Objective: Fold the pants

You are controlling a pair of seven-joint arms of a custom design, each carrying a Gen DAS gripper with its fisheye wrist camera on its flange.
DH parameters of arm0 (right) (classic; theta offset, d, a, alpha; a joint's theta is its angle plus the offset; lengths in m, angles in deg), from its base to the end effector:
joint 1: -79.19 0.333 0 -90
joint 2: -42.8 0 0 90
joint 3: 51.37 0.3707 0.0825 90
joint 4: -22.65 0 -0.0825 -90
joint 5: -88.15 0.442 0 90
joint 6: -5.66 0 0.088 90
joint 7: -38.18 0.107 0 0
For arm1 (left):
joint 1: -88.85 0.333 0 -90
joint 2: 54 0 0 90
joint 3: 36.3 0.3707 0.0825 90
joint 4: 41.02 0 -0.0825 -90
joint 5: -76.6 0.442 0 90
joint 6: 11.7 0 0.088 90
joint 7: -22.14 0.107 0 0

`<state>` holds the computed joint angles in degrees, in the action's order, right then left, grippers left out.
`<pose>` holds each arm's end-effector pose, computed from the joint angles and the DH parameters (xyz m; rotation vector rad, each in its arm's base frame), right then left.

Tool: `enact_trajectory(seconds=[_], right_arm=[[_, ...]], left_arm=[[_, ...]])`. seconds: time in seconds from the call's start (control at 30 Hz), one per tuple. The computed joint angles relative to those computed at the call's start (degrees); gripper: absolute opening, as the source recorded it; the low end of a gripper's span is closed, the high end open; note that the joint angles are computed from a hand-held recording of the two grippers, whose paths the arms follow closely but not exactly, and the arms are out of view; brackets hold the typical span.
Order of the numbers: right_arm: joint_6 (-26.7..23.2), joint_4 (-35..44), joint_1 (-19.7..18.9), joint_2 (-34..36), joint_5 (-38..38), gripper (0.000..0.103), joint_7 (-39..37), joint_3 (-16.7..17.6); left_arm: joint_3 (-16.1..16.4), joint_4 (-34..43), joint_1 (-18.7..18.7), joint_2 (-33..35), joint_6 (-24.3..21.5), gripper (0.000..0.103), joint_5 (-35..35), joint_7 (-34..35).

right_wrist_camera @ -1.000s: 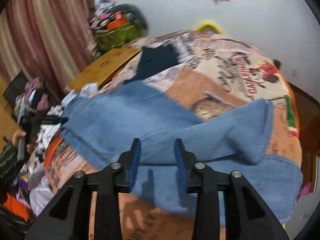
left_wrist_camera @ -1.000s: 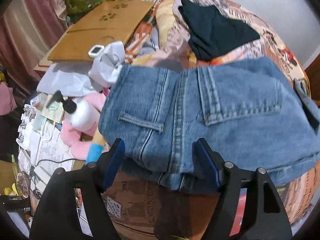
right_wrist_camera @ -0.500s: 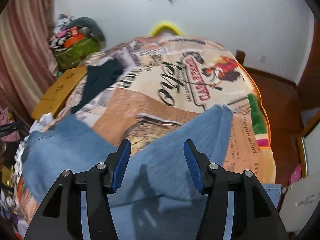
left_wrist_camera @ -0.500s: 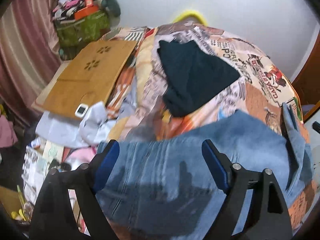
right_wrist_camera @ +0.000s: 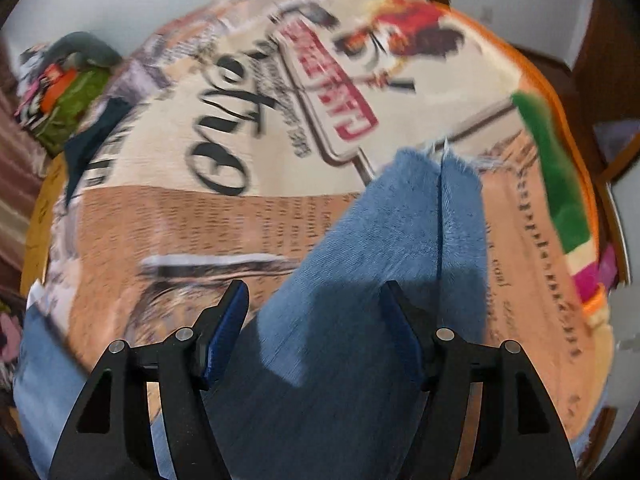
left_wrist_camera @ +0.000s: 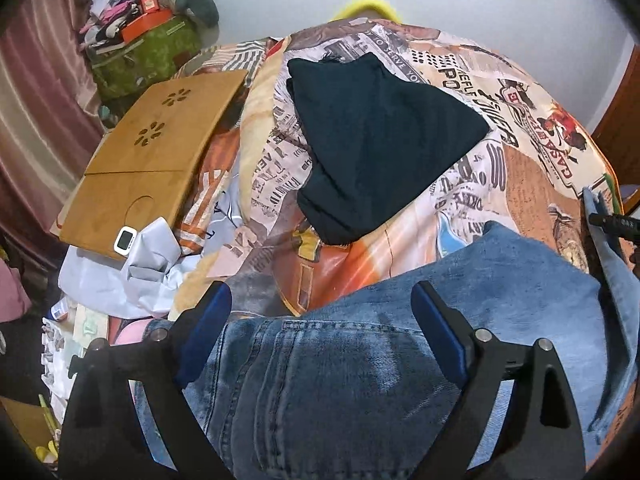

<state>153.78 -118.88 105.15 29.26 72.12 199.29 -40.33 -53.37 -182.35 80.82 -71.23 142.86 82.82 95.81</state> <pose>0.4048 0.3136 0.4325 -1.5477 2.2849 -0.2462 0.4607 -0.2265 0.4770 -1.6754 2.1556 -0.5634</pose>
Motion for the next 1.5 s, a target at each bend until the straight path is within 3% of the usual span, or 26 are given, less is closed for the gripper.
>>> enact_trajectory(seconds=[0.13, 0.2, 0.23, 0.33, 0.53, 0.77, 0.9, 1.0, 1.07, 1.1, 1.17, 1.3, 1.43, 1.5], right_arm=[[1.85, 0.03, -0.75, 1.86, -0.73, 0.061, 0.03, -0.34], [0.25, 0.87, -1.23, 2.41, -2.92, 0.036, 1.22, 0.3], [-1.55, 1.42, -1.55, 2.67, -5.01, 0.015, 2.47, 0.93], [1.66, -0.51, -1.15, 1.63, -5.0, 0.006, 3.18, 0.4], [2.78, -5.04, -1.14, -5.84, -6.53, 0.001, 6.13, 1.51], [-3.4, -10.04, -0.6, -23.87, -6.32, 0.002, 7.22, 3.32], [-7.97, -7.81, 1.45, -24.93, -3.1, 0.003, 2.51, 2.29], [-8.88, -6.01, 2.31, -22.52, -1.15, 0.015, 0.03, 2.37], [-7.11, -5.6, 2.02, -20.26, -1.06, 0.04, -0.63, 2.58], [-6.19, -5.29, 1.59, -18.84, -1.33, 0.044, -0.67, 2.79], [-4.61, -4.77, 1.12, -16.36, -1.43, 0.046, -0.56, 2.85], [2.85, -5.06, 1.61, -9.89, 2.87, 0.046, -1.72, -0.25], [3.31, -3.13, 0.82, -1.65, 5.87, 0.046, -2.74, -1.56], [5.27, -3.07, -1.44, 0.17, 1.32, 0.046, 0.84, 0.24]], left_arm=[[0.12, -0.36, -0.85, 0.25, 0.69, 0.091, -0.69, 0.89], [0.44, -0.13, -1.54, 0.47, 0.26, 0.091, -1.85, 1.77], [0.37, -0.07, -1.6, 0.45, 0.08, 0.091, -1.94, 1.87], [-0.24, 0.15, -1.8, 0.21, -0.66, 0.091, -1.69, 1.5], [-0.81, -0.52, -3.47, -2.72, -1.82, 0.092, -2.76, 2.49], [-1.46, 0.03, -6.92, -4.6, -4.57, 0.092, -6.24, 4.33], [-2.56, -0.13, -7.26, -5.29, -3.39, 0.092, -6.63, 3.08], [-2.68, 0.12, -7.42, -5.18, -2.73, 0.092, -6.92, 2.47], [-2.51, 0.33, -7.35, -4.97, -2.49, 0.092, -6.98, 2.49], [-2.53, 0.42, -7.05, -4.88, -2.38, 0.092, -6.66, 2.38], [-2.53, 0.34, -6.52, -4.75, -2.04, 0.093, -6.0, 2.3], [-2.72, -0.41, -4.57, -4.01, -0.68, 0.095, -3.65, 1.62], [-0.95, -0.46, -4.97, -1.42, -0.33, 0.095, -5.48, 2.67], [-0.59, -0.13, -4.89, 0.14, -0.29, 0.095, -5.95, 3.01]])
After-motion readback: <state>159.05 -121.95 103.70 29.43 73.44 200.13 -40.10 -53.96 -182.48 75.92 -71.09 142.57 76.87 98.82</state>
